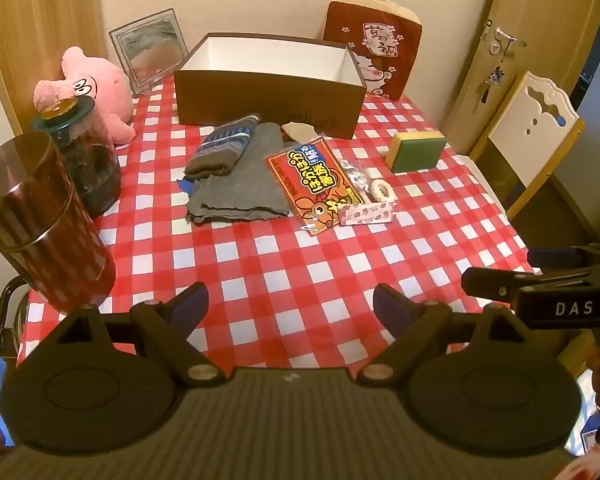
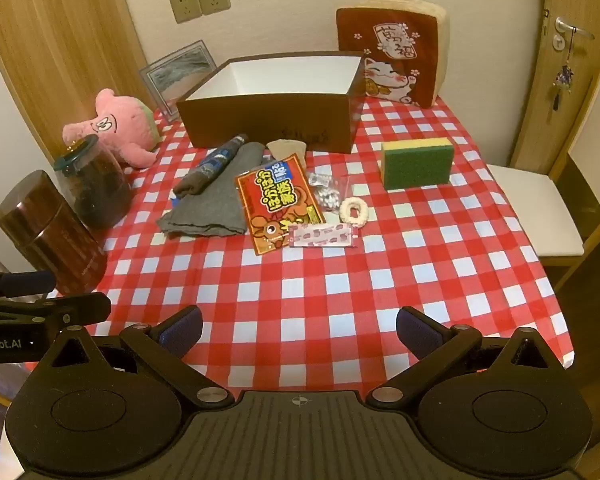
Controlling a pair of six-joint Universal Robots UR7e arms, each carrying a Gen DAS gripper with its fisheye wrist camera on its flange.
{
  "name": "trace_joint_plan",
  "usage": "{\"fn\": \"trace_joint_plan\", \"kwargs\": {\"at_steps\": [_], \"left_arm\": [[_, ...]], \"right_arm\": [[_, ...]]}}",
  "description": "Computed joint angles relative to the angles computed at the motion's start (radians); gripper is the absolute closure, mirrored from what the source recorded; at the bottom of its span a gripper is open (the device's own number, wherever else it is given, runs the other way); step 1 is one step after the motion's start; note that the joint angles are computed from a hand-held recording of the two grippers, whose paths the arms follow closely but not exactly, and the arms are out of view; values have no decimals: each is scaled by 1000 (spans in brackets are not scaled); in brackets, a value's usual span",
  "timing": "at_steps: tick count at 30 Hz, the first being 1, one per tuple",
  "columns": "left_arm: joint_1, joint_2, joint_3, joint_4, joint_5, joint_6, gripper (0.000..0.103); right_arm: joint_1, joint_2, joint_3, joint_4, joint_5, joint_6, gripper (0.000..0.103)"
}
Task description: Organize soft objects
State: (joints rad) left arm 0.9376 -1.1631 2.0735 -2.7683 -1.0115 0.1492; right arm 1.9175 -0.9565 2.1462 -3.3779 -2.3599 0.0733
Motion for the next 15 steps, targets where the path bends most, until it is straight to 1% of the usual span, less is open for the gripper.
{"fn": "trace_joint_plan", "kwargs": {"at_steps": [15], "left_arm": [[0, 2, 2, -11, 3, 7, 15]], "right_arm": [[2, 5, -5, -1, 1, -1, 0]]}}
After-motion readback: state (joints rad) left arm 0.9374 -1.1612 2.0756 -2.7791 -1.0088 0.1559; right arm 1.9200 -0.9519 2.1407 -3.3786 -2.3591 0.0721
